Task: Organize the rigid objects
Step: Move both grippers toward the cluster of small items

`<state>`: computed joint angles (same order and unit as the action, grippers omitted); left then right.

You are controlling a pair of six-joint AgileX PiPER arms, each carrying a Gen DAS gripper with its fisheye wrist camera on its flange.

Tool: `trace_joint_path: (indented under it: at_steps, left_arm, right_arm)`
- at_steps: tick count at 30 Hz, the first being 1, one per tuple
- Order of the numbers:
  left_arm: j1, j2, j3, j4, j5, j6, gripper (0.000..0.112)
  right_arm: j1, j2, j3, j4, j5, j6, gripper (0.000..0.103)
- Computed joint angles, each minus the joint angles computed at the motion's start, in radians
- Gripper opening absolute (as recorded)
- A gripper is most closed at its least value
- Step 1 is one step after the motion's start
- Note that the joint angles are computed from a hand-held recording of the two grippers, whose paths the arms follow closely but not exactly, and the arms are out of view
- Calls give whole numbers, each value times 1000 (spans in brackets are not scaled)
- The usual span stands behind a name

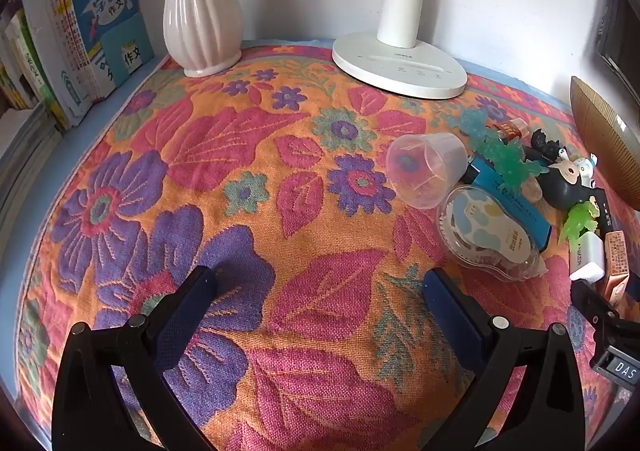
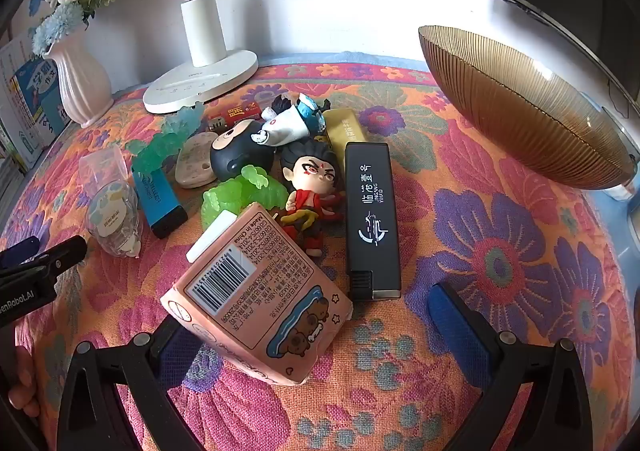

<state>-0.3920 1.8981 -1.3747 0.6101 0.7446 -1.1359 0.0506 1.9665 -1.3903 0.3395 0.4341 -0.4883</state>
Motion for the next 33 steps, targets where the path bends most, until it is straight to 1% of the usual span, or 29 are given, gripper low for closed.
trace_joint_path:
  at_steps: [1,2,5,6,8,9,10,11,13,14,16,17,18,19,20,21,23,26,27,28,30,31,33]
  left_arm:
    - [0,-1,1,0,0,-2,103]
    - [-7,7,-13,10,33,0,103]
    - [-19,10,-29,-13,62,8,103]
    - [-27,4,-30,-32,77,11,103]
    - [-69,-28,-8,-39,115,-25,103]
    - [-97,-42,9,-14,128,-67,103]
    - [-124,-55,30,9,135,-109,103]
    - [-124,-84,63,4,121,-122,103]
    - [-136,-80,23,-34,169,-93,103]
    - [-119,-76,5,-58,170,-59,103]
    - [-143,-95,11,-59,193,-90,102]
    - [-168,-114,41,-35,187,-140,102]
    - [-192,-136,60,-3,182,-188,102]
    - [-221,-156,93,46,174,-252,102]
    - [-249,-169,90,81,197,-286,102]
    - [-269,-181,80,104,216,-294,102]
    - [-285,-215,72,116,220,-282,102]
    - [-302,-279,73,139,221,-311,102]
    - [-321,-299,84,156,231,-332,102]
    - [-332,-319,73,177,256,-341,102]
    - [-388,-357,88,260,306,-404,102]
    - [-413,-369,81,288,332,-409,102]
    - [-425,-373,53,299,355,-377,102]
  right_arm:
    - [2,0,0,-10,-2,7,103]
    - [1,0,0,-4,-1,4,103]
    - [5,-3,0,-32,5,42,103]
    - [3,-7,-6,-50,34,66,103]
    - [-5,-13,-47,-92,165,90,103]
    - [-13,-20,-50,-87,211,58,103]
    - [-33,-31,-33,-49,218,18,103]
    - [-47,-63,21,-12,195,-48,103]
    - [-69,-114,114,45,154,-147,103]
    - [-82,-132,144,69,149,-183,103]
    - [-110,-166,177,74,175,-194,103]
    - [-107,-182,199,76,167,-174,103]
    - [-134,-209,221,119,177,-187,103]
    - [-175,-240,244,201,196,-240,103]
    - [-207,-259,261,274,209,-296,103]
    - [-230,-280,274,320,219,-332,103]
    - [-280,-327,284,408,250,-418,103]
    - [-303,-369,266,460,288,-461,103]
    - [-312,-383,268,478,300,-488,103]
    - [-318,-404,274,492,308,-520,103]
    - [-341,-448,290,528,323,-595,103]
    - [-336,-463,301,549,312,-634,103]
    - [-346,-509,325,585,309,-701,103]
